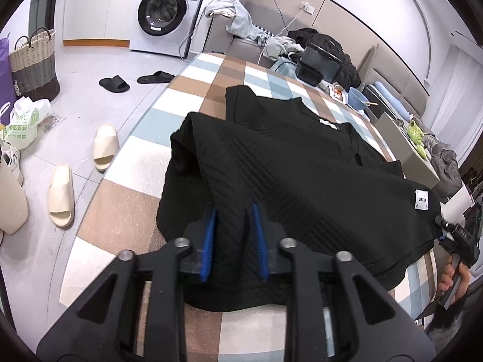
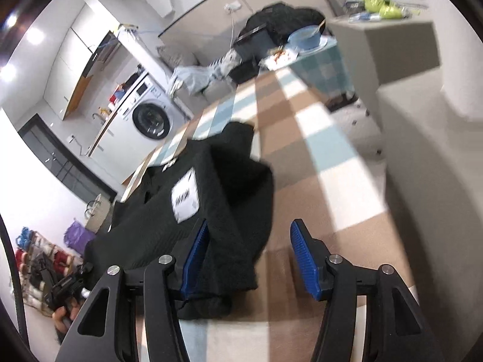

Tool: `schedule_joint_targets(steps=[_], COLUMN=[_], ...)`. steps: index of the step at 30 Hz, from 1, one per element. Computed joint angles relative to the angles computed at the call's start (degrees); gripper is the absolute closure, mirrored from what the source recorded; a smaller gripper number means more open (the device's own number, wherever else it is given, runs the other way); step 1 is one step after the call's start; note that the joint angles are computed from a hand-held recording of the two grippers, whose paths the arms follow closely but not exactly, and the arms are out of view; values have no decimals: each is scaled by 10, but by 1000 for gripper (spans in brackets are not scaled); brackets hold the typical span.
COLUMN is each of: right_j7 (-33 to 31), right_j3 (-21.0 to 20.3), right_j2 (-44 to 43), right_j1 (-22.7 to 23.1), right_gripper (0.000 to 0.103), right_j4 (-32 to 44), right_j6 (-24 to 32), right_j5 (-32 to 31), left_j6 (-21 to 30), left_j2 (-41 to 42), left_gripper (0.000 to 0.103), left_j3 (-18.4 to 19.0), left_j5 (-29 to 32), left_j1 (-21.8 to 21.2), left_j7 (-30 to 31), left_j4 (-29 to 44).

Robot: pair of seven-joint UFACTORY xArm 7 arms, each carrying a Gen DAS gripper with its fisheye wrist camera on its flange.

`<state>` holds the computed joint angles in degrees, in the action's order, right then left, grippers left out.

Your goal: Fold small clothes

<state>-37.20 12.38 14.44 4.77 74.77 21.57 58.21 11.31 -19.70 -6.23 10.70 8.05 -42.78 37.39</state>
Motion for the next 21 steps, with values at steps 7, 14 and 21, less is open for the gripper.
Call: schedule_joint_targets(steps=[7,14,21], right_j7=[29,-42,-95], right_j3=[-1,18,5], right_j2=[29,24,9], right_j1=[-12,-16,7], right_gripper=[37,47,67], right_j4=[31,28,17], right_j6=[60,68,45], right_j5=[-29,7,42], left_j6=[5,15,-5], left_j2=[19,22,24], left_gripper=[70,68,68], left_j3=[-18,-14,-34], left_j5=[26,45,82], left_j1=[9,0,25], left_j7=[-24,-31,-76], left_j4=[14,17,12])
